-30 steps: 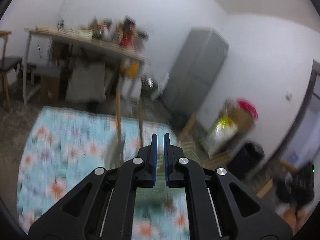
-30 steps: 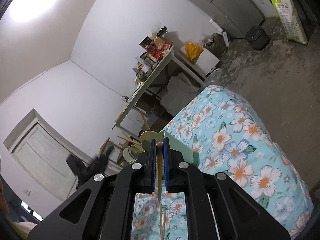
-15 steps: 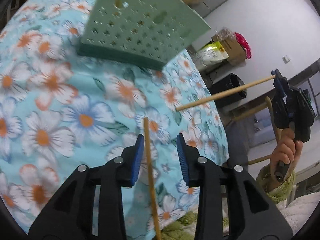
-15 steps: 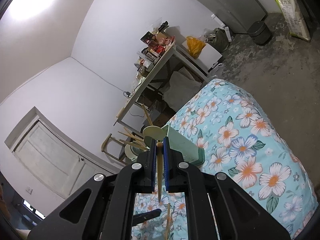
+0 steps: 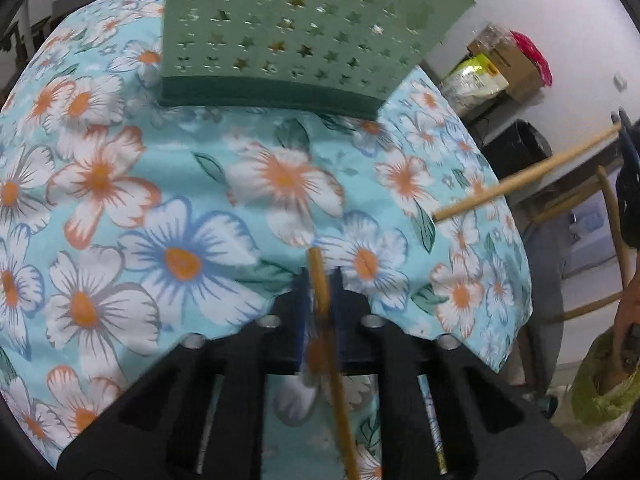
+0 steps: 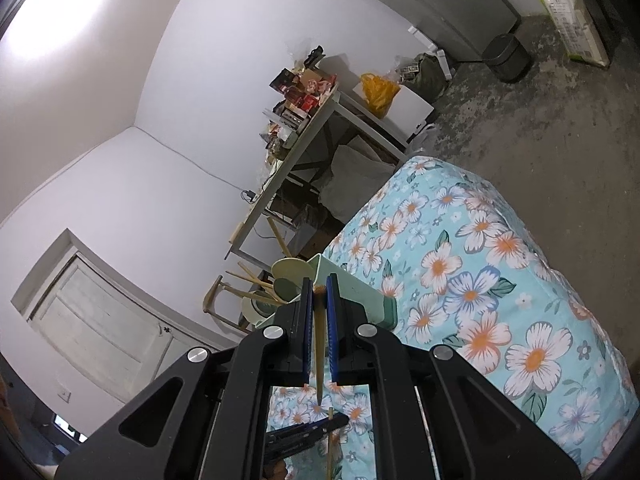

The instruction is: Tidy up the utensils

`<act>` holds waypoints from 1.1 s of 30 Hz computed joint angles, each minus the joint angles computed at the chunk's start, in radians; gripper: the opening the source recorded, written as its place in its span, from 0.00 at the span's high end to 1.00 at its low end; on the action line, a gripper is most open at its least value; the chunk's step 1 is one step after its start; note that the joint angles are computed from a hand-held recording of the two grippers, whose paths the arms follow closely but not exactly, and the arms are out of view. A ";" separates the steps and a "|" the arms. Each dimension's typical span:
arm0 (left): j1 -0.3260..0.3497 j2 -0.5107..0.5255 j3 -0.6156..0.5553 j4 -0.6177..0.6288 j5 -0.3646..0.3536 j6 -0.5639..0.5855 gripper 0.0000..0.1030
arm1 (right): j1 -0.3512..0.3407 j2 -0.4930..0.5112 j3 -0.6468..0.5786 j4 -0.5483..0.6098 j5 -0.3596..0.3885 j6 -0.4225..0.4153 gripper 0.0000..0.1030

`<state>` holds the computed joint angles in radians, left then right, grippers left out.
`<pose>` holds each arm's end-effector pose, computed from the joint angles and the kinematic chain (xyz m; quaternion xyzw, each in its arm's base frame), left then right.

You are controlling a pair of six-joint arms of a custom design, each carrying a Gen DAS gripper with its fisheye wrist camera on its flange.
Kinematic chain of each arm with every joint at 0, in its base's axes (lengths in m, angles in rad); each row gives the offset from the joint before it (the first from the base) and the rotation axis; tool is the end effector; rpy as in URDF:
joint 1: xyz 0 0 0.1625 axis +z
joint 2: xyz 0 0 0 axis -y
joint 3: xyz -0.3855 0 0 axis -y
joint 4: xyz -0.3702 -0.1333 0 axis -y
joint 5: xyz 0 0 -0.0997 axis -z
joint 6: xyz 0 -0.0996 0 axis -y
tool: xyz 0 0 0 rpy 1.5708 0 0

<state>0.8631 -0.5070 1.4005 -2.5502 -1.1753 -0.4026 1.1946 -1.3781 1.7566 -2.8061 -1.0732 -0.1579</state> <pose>-0.3092 -0.6254 -0.0218 0.1405 0.9695 -0.1392 0.1446 -0.0336 -0.5773 0.4221 -0.0056 0.8875 -0.4475 0.1098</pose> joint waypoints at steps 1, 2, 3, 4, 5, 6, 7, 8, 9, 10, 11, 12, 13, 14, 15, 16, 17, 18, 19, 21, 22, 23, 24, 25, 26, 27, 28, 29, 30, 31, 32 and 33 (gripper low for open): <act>0.004 -0.005 0.005 -0.013 -0.012 -0.006 0.94 | 0.000 0.001 -0.001 0.000 0.000 0.000 0.93; 0.005 -0.020 0.021 -0.037 -0.017 -0.014 0.94 | 0.001 0.001 -0.002 -0.001 -0.002 0.000 0.93; 0.002 -0.039 0.042 -0.070 -0.013 -0.012 0.94 | 0.001 0.001 -0.002 -0.005 -0.005 0.000 0.93; -0.002 -0.059 0.061 -0.103 -0.006 -0.007 0.95 | 0.000 0.001 -0.001 -0.008 -0.006 0.001 0.93; -0.009 -0.077 0.076 -0.132 0.003 0.000 0.95 | -0.001 0.001 -0.002 -0.009 -0.007 0.003 0.93; -0.016 -0.095 0.088 -0.160 0.017 0.006 0.95 | -0.002 0.003 -0.004 -0.010 -0.006 0.006 0.93; -0.024 -0.113 0.101 -0.184 0.030 0.013 0.95 | -0.003 0.005 -0.005 -0.010 -0.005 0.007 0.93; -0.036 -0.136 0.112 -0.224 0.051 0.031 0.95 | -0.004 0.005 -0.006 -0.008 -0.005 0.007 0.93; -0.050 -0.157 0.120 -0.271 0.074 0.056 0.95 | -0.005 0.003 -0.006 -0.005 -0.003 0.004 0.93; -0.060 -0.169 0.123 -0.306 0.090 0.077 0.95 | -0.005 0.005 -0.007 -0.003 -0.003 0.002 0.93; -0.076 -0.183 0.121 -0.369 0.112 0.116 0.95 | -0.005 0.007 -0.009 0.000 -0.003 0.000 0.93; -0.092 -0.191 0.116 -0.441 0.131 0.164 0.95 | -0.005 0.009 -0.010 0.002 -0.003 -0.001 0.93; -0.103 -0.194 0.109 -0.491 0.143 0.199 0.95 | -0.004 0.012 -0.010 0.003 -0.003 -0.001 0.93; -0.119 -0.191 0.095 -0.575 0.159 0.258 0.95 | -0.003 0.014 -0.011 0.004 -0.004 -0.001 0.93; -0.132 -0.177 0.071 -0.669 0.168 0.324 0.95 | -0.002 0.017 -0.012 0.006 -0.005 -0.002 0.93; -0.141 -0.151 0.039 -0.736 0.177 0.372 0.95 | -0.002 0.019 -0.013 0.007 -0.006 -0.001 0.93; -0.153 -0.126 0.000 -0.825 0.194 0.448 0.95 | 0.000 0.022 -0.013 0.007 -0.008 0.001 0.93; -0.160 -0.099 -0.043 -0.895 0.201 0.512 0.95 | 0.001 0.024 -0.014 0.007 -0.011 0.002 0.93; -0.160 -0.078 -0.077 -0.952 0.189 0.557 0.95 | 0.001 0.025 -0.015 0.008 -0.014 0.002 0.93; -0.153 -0.022 -0.164 -1.036 0.151 0.628 0.95 | 0.004 0.026 -0.016 0.007 -0.019 0.007 0.93; -0.148 0.016 -0.226 -1.058 0.143 0.658 0.95 | 0.005 0.027 -0.017 0.005 -0.022 0.008 0.93; -0.146 0.045 -0.267 -1.067 0.139 0.678 0.95 | 0.005 0.028 -0.018 0.003 -0.026 0.010 0.93; -0.141 0.085 -0.326 -1.077 0.130 0.712 0.95 | 0.005 0.030 -0.022 0.004 -0.029 0.011 0.93; -0.135 0.124 -0.385 -1.073 0.131 0.737 0.95 | 0.005 0.032 -0.024 0.004 -0.031 0.015 0.93; -0.130 0.147 -0.421 -1.059 0.131 0.742 0.95 | 0.005 0.034 -0.027 0.004 -0.034 0.017 0.93; -0.121 0.180 -0.471 -1.032 0.125 0.738 0.95 | 0.005 0.034 -0.029 0.005 -0.037 0.019 0.93; -0.114 0.210 -0.515 -1.011 0.125 0.738 0.95 | 0.005 0.037 -0.033 0.006 -0.041 0.022 0.93; -0.109 0.239 -0.556 -0.991 0.132 0.744 0.95 | 0.004 0.041 -0.038 0.008 -0.042 0.025 0.93; -0.104 0.261 -0.584 -0.982 0.134 0.749 0.95 | 0.003 0.044 -0.042 0.010 -0.043 0.026 0.93; -0.097 0.286 -0.615 -0.970 0.135 0.753 0.95 | 0.004 0.048 -0.046 0.011 -0.047 0.028 0.93; -0.093 0.314 -0.653 -0.953 0.152 0.761 0.95 | 0.004 0.051 -0.050 0.012 -0.050 0.030 0.93; -0.087 0.339 -0.689 -0.938 0.156 0.766 0.95 | 0.004 0.056 -0.055 0.014 -0.050 0.032 0.93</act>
